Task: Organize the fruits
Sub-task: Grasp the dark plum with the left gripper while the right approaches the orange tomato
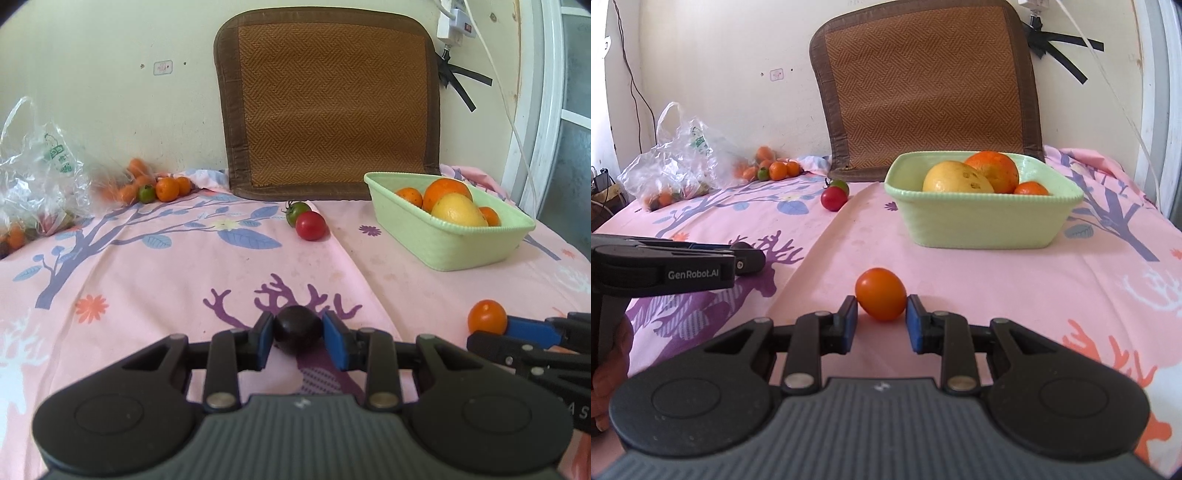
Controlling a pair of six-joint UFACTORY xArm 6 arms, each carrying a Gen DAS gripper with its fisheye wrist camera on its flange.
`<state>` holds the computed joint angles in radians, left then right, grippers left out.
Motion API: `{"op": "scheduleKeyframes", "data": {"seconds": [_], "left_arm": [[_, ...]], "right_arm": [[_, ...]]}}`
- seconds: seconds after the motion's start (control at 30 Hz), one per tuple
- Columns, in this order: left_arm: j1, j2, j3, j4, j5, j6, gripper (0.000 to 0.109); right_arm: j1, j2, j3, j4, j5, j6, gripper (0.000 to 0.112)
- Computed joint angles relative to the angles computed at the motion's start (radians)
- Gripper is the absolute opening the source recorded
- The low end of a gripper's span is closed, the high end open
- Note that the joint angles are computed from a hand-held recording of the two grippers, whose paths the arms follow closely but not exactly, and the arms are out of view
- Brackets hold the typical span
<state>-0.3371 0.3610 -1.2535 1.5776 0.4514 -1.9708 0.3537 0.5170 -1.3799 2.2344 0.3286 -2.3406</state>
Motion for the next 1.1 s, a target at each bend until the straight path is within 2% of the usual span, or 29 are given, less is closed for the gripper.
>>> {"op": "scheduleKeyframes", "data": {"seconds": [0.4,1.1], "left_arm": [[-0.002,-0.002,0.003,-0.001,0.004,0.013,0.030],[0.021,0.000,0.002,-0.010,-0.050,0.029,0.038]], "right_arm": [[-0.005,-0.001,0.002,0.038,-0.001,-0.022,0.031],[0.002,0.006,-0.010,0.042,-0.019,-0.032,0.033]]}}
